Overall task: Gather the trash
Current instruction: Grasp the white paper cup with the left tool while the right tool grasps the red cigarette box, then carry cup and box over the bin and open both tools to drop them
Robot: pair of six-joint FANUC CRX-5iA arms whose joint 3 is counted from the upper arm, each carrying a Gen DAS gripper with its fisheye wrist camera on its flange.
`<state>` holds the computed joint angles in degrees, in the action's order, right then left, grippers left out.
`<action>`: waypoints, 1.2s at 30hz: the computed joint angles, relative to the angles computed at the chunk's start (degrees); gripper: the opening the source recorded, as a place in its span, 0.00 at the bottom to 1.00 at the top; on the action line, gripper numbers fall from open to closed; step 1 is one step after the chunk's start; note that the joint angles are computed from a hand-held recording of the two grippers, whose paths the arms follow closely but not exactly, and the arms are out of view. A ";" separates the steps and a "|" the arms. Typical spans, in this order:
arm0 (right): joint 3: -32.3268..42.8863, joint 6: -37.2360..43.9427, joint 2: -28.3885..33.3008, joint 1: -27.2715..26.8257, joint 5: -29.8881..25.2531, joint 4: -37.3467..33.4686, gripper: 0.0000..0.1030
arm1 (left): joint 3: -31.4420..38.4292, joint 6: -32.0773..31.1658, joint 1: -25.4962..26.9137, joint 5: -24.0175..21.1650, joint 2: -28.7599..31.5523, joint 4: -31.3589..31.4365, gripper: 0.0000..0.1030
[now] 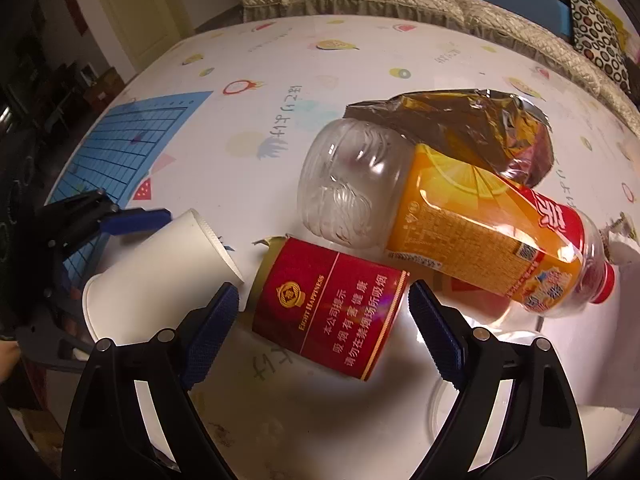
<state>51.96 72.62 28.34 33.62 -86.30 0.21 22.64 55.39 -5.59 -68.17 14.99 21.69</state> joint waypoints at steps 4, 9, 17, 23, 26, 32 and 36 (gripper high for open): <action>1.54 0.25 1.02 -0.42 -0.52 -1.34 0.75 | 0.01 -1.11 0.77 -0.65 0.14 1.53 0.28; 2.56 1.30 1.41 -0.67 -1.36 -2.00 0.75 | 0.62 -1.35 1.37 -1.57 0.22 1.45 0.15; 1.04 1.86 -0.73 -0.72 -1.08 -2.63 0.74 | 1.42 -2.10 1.85 -1.20 -0.54 2.03 0.13; -0.81 2.10 -4.05 -0.35 0.00 -2.71 0.74 | 2.08 -0.99 1.73 -1.01 -1.59 1.85 0.04; -3.58 1.51 -7.21 -0.44 1.84 -2.79 0.74 | 2.03 -1.64 1.48 -0.81 -2.14 2.83 0.01; -10.19 -0.40 -13.80 -0.32 5.25 -0.93 0.74 | 2.09 -0.89 0.43 -0.61 -2.20 4.36 0.01; -15.22 -1.42 -19.05 -0.48 7.17 0.44 0.74 | 3.56 -1.13 -1.13 -0.78 -2.58 4.30 0.01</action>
<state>36.74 71.20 9.29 33.14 -79.14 0.65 26.21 54.26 -6.72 -68.95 12.42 25.99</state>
